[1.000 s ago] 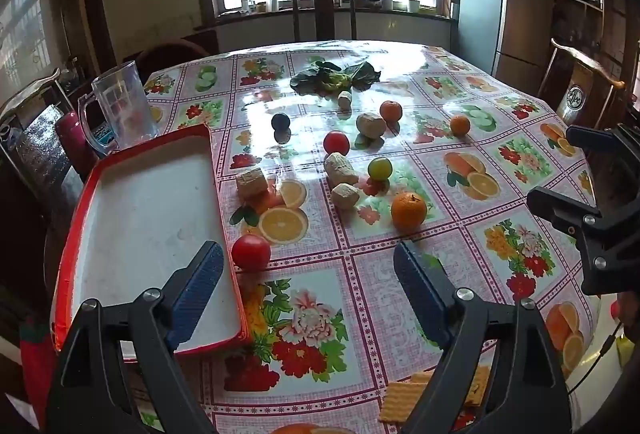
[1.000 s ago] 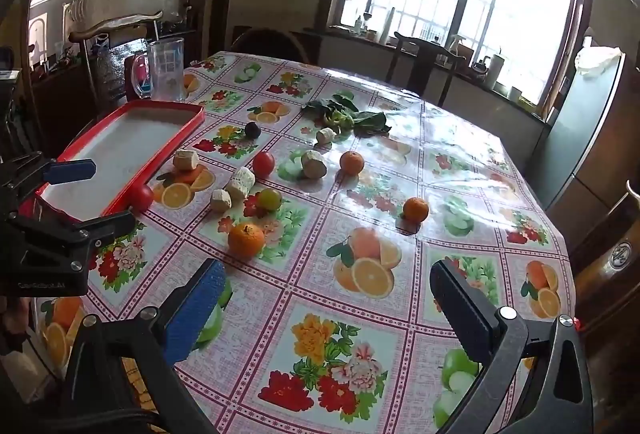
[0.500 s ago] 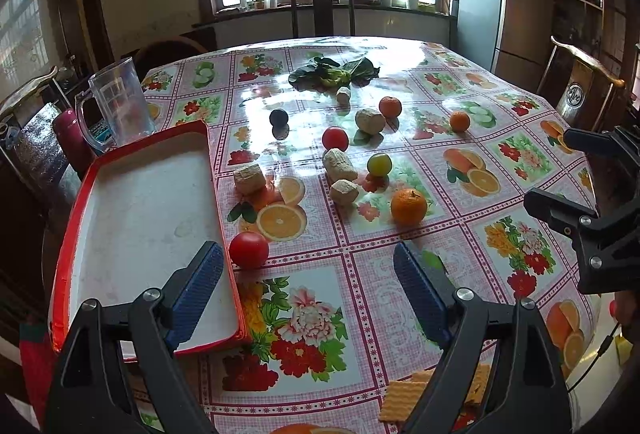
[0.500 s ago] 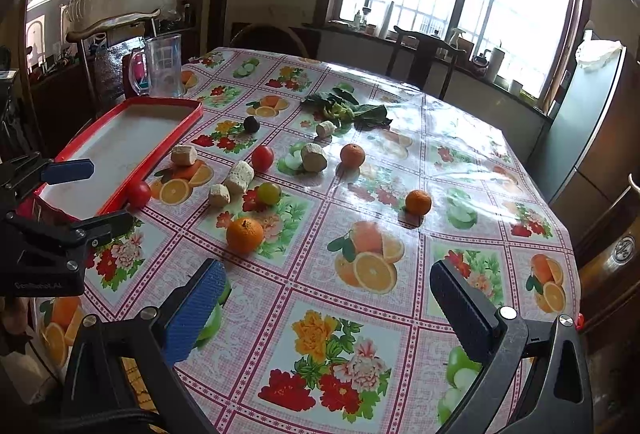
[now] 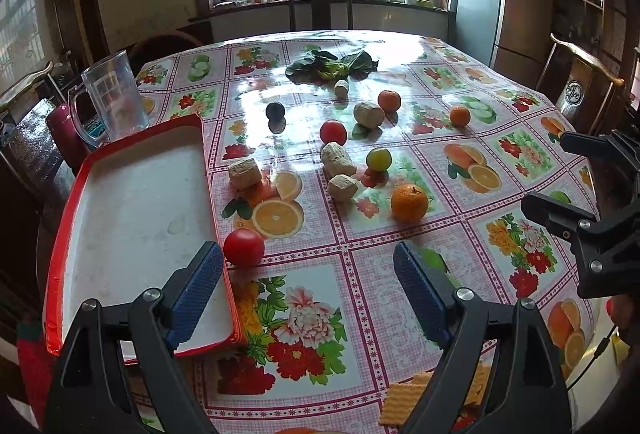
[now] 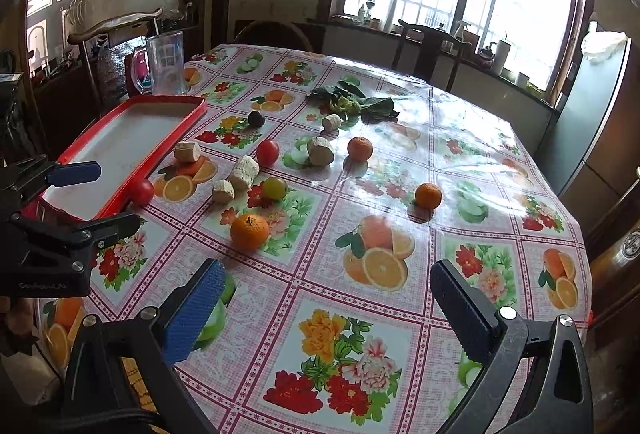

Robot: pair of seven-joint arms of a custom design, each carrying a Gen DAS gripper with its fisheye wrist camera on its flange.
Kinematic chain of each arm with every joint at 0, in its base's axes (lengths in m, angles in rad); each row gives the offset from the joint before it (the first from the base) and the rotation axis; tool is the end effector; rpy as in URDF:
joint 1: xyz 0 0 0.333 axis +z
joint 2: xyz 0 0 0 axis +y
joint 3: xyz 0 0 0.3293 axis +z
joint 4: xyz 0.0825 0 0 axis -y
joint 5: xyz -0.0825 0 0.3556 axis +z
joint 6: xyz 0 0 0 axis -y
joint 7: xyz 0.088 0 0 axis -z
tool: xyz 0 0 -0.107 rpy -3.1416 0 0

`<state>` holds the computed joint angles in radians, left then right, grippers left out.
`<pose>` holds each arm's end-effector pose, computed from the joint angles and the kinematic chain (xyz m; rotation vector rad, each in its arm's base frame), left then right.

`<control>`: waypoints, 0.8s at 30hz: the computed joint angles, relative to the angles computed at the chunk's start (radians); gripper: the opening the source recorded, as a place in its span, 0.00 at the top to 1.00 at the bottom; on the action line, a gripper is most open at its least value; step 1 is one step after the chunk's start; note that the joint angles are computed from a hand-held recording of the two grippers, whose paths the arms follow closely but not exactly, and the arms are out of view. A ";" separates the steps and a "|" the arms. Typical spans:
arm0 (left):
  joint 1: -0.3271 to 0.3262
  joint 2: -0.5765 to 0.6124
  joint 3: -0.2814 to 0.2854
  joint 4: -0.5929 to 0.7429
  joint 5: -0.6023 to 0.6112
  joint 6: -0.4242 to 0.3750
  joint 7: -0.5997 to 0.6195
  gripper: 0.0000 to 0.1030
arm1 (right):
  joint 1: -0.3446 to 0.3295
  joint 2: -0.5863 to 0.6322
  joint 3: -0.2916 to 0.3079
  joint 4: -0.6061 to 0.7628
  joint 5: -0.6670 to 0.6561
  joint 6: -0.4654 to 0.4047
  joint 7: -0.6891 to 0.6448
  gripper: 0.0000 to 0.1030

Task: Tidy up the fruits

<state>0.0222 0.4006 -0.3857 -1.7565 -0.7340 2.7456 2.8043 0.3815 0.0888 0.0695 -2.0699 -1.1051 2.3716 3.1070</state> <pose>0.6471 -0.1803 0.4401 -0.8462 2.5005 -1.0541 0.5134 0.2364 0.4444 -1.5021 2.1059 -1.0590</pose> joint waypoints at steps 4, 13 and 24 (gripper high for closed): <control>-0.008 0.030 0.011 0.055 0.031 -0.063 -0.049 0.15 | -0.021 0.009 -0.016 -0.012 -0.007 0.108 0.010 0.09; -0.064 0.147 0.034 0.221 0.166 -0.123 -0.180 0.17 | -0.077 0.095 -0.065 0.018 0.016 0.418 -0.033 0.35; -0.138 0.325 0.050 0.458 0.375 -0.259 -0.324 0.49 | -0.083 0.218 -0.109 0.085 0.365 0.552 -0.363 0.52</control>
<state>-0.1153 0.7259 -0.3358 -1.2990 -0.3592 2.4870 2.4805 0.2988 0.3067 -0.0390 -1.9851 -0.7398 2.9236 2.7442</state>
